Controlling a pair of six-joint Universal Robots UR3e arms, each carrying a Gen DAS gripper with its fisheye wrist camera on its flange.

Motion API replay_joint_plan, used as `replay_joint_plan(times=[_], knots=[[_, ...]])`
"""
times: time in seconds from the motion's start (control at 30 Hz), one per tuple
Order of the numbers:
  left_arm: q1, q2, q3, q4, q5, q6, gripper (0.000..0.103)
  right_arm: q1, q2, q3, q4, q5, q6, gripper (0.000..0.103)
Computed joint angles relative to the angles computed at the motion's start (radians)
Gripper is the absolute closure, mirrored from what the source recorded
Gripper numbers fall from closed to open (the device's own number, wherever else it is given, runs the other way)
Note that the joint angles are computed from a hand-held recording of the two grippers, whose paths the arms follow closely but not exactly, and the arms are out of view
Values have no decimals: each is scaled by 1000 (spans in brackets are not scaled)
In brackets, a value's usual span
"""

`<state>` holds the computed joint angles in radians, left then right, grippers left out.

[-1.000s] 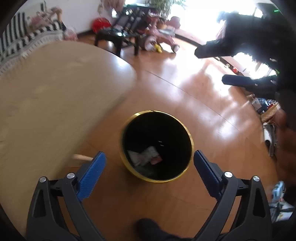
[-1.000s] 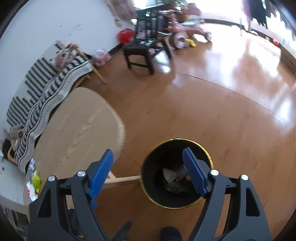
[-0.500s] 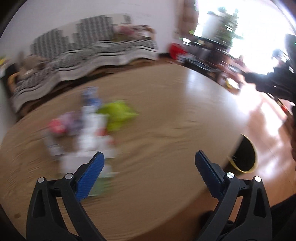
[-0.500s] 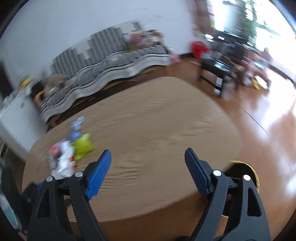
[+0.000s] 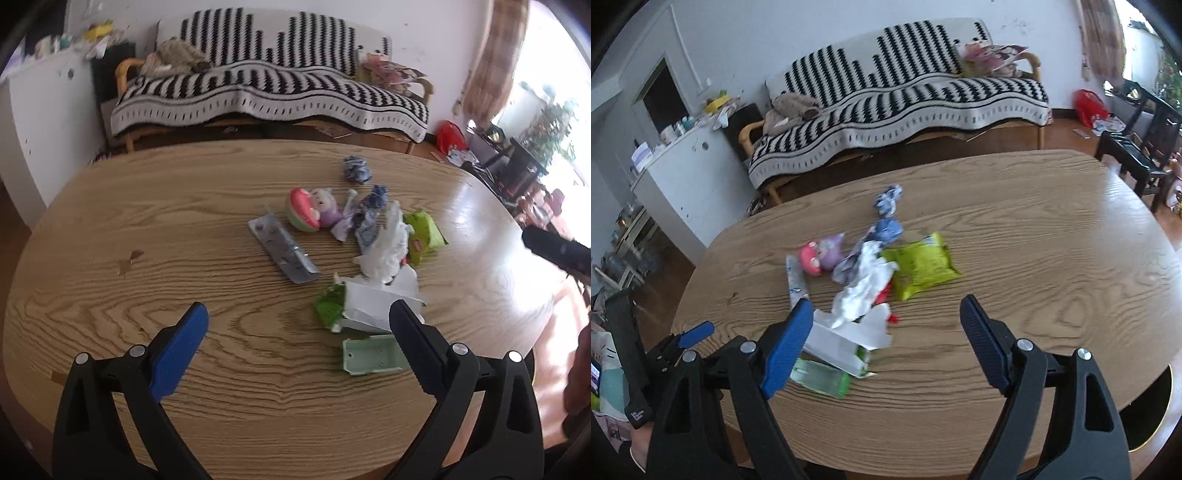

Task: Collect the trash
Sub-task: 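Grasp the silver blister pack with left tool while right tool grasps white tissue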

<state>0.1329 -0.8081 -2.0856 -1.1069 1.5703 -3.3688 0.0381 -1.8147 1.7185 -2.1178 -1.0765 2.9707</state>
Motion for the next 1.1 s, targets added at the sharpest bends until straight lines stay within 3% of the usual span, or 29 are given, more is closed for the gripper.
replay_joint_plan(times=[0.07, 0.13, 0.43, 0.57, 0.63, 0.73, 0.9, 0.97, 1.0, 1.1], knots=[[92, 38, -23, -28, -63, 47, 8, 29, 25, 2, -20, -15, 16, 24], [109, -3, -35, 6, -69, 38, 8, 70, 79, -12, -61, -45, 48, 24], [49, -319, -45, 278, 45, -95, 8, 120, 289, -73, -163, -84, 146, 24], [97, -371, -52, 307, -16, -126, 8, 147, 395, -134, -191, -86, 194, 24], [83, -412, -47, 338, 7, -130, 8, 164, 437, -161, -202, -93, 208, 25], [56, -473, -31, 377, 57, -131, 8, 190, 502, -207, -210, -106, 226, 30], [47, -514, -29, 422, 62, -107, 9, 225, 573, -267, -215, -127, 249, 46], [60, -510, -41, 436, 38, -95, 23, 244, 595, -286, -223, -150, 246, 51], [65, -510, -42, 433, 31, -90, 25, 254, 607, -298, -223, -161, 241, 60], [71, -500, -51, 446, 24, -63, 54, 278, 630, -318, -222, -181, 229, 83]])
